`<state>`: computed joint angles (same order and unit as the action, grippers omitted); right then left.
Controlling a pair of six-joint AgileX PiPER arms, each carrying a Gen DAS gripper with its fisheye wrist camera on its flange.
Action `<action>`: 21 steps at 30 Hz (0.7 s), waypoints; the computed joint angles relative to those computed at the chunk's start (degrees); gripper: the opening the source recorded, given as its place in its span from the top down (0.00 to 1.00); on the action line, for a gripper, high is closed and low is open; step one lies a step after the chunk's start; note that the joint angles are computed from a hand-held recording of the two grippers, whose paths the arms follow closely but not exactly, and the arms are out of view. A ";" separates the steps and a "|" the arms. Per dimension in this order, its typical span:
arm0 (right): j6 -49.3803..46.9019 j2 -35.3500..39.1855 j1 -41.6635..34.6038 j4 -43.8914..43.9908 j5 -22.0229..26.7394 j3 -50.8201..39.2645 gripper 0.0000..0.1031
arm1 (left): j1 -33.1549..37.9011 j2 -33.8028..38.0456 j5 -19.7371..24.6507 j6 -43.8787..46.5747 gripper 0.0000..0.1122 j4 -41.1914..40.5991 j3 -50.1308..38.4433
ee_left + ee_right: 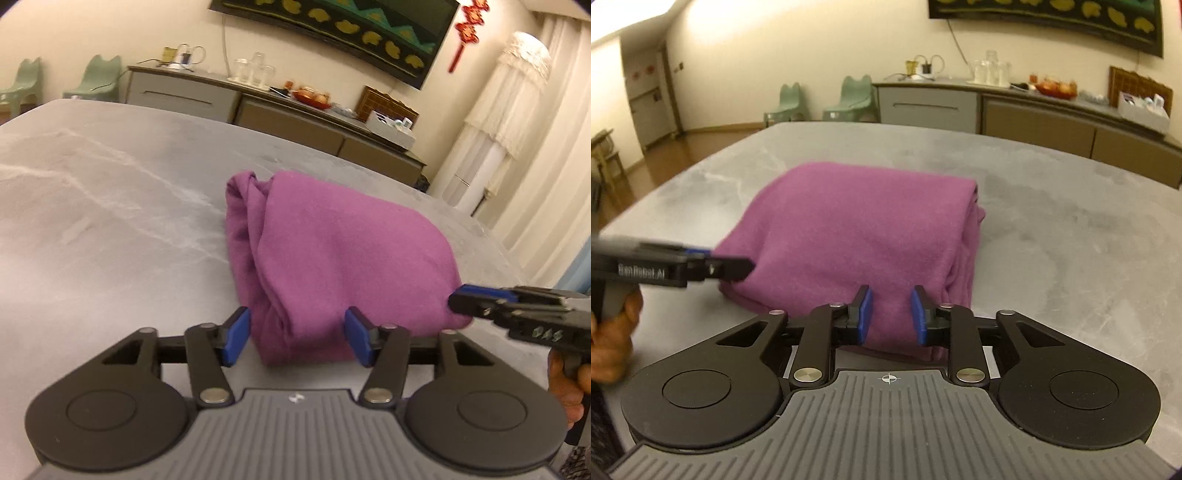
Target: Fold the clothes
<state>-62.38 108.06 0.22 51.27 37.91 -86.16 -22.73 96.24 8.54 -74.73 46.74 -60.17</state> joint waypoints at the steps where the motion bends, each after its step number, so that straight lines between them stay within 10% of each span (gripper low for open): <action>1: 0.17 -1.76 -0.63 0.60 0.31 1.15 0.45 | -1.63 -1.81 2.09 -4.33 0.32 3.59 1.16; 5: -1.96 -8.27 -2.87 1.31 0.46 6.88 0.16 | -11.09 -5.99 14.32 -16.15 0.08 13.38 2.81; 12: 4.54 -11.88 -1.87 -7.13 -4.24 11.38 0.14 | -16.75 -2.71 19.92 -3.22 0.08 -5.39 -3.49; 21: -0.42 -16.53 -4.02 -3.39 -5.00 16.65 0.12 | -22.31 -1.74 29.44 -0.13 0.08 -9.46 -11.47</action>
